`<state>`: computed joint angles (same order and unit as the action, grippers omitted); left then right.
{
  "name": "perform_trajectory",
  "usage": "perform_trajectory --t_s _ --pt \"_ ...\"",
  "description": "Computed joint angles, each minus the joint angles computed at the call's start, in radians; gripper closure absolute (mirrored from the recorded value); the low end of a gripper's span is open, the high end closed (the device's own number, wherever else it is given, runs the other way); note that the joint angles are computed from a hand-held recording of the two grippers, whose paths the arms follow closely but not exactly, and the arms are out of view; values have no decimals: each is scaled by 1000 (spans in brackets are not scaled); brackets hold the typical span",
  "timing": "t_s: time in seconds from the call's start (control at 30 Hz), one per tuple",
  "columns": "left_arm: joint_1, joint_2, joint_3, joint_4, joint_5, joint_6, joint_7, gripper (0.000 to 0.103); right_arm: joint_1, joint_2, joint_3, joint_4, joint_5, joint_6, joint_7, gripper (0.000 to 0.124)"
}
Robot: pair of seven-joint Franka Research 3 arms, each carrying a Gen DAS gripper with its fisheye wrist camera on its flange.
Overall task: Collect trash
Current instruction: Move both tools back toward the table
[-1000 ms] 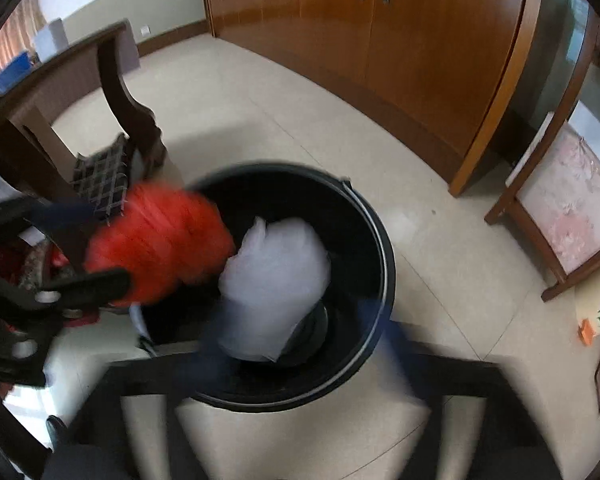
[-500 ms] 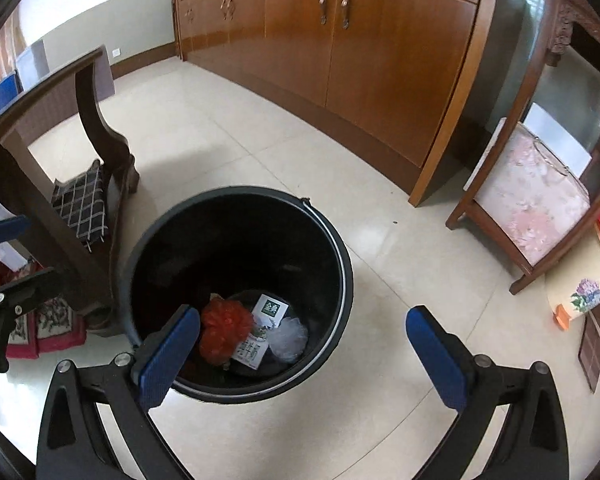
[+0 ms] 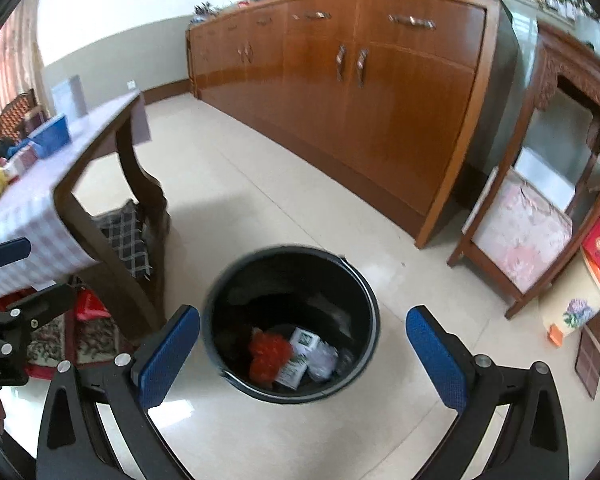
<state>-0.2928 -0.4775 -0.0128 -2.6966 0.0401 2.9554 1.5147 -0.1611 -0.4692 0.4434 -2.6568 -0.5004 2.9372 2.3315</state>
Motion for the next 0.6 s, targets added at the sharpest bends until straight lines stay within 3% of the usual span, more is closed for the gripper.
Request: perform_trajectory --t_s 0.27,0.6 --pt "70 -115 -1 -45 33 2 -48 0 64 -41 16 33 38 0 -18 21" --pt "159 -270 26 -110 80 -15 -86 0 94 -44 55 92 87 29 -56 21"
